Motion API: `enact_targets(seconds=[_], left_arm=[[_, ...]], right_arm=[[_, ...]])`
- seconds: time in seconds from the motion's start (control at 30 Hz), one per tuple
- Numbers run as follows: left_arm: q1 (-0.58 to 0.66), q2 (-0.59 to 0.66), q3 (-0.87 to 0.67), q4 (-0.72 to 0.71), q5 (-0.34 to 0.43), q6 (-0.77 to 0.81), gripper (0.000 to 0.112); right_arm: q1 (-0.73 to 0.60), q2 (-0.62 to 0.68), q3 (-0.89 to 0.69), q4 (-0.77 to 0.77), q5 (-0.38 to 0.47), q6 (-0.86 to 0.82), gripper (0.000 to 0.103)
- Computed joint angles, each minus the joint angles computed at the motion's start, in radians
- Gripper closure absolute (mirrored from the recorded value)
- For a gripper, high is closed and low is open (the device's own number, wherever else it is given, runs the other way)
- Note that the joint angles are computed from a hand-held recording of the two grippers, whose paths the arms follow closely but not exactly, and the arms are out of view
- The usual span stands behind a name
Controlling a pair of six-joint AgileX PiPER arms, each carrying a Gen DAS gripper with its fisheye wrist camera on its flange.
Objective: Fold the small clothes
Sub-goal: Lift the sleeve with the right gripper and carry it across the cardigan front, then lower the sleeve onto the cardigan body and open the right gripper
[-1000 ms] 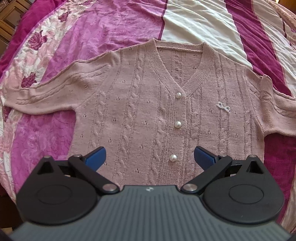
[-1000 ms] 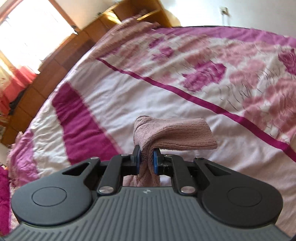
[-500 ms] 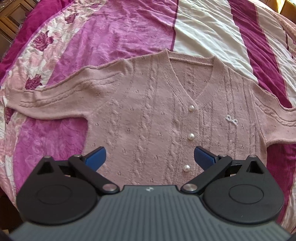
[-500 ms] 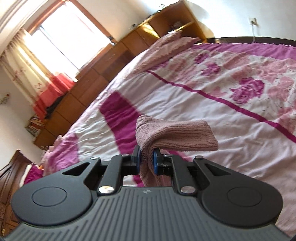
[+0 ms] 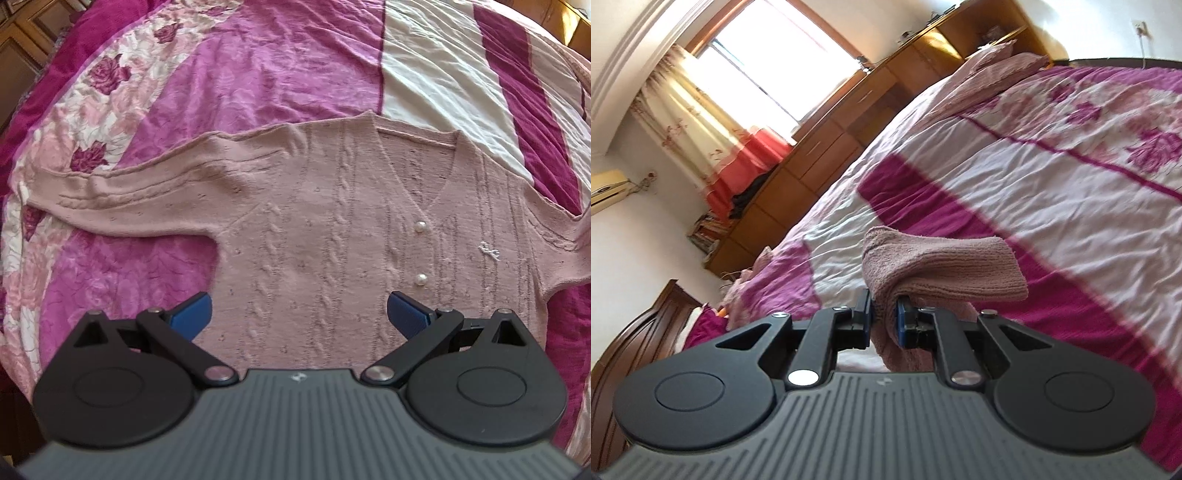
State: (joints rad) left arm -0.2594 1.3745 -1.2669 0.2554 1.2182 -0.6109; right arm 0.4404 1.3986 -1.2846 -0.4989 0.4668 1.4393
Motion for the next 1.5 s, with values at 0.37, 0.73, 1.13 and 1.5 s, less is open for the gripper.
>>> enact_targets(seconds=[0.37, 0.73, 1.13, 1.5], left_arm=[[0.165, -0.057, 0.062, -0.011, -0.041, 0.15, 0.009], [0.325, -0.065, 0.166, -0.08, -0.157, 0.319, 0.009], [0.492, 0.002, 0.191, -0.133, -0.271, 0.489, 0.009], [0.468, 0.049, 0.165, -0.143, -0.321, 0.526, 0.009]], right_arm=[[0.21, 0.208, -0.18, -0.097, 0.012, 0.152, 0.089], [0.326, 0.479, -0.344, 0.022, 0.036, 0.068, 0.089], [0.389, 0.809, -0.654, 0.231, 0.163, -0.199, 0.089], [0.392, 0.848, -0.667, 0.353, 0.175, -0.243, 0.048]])
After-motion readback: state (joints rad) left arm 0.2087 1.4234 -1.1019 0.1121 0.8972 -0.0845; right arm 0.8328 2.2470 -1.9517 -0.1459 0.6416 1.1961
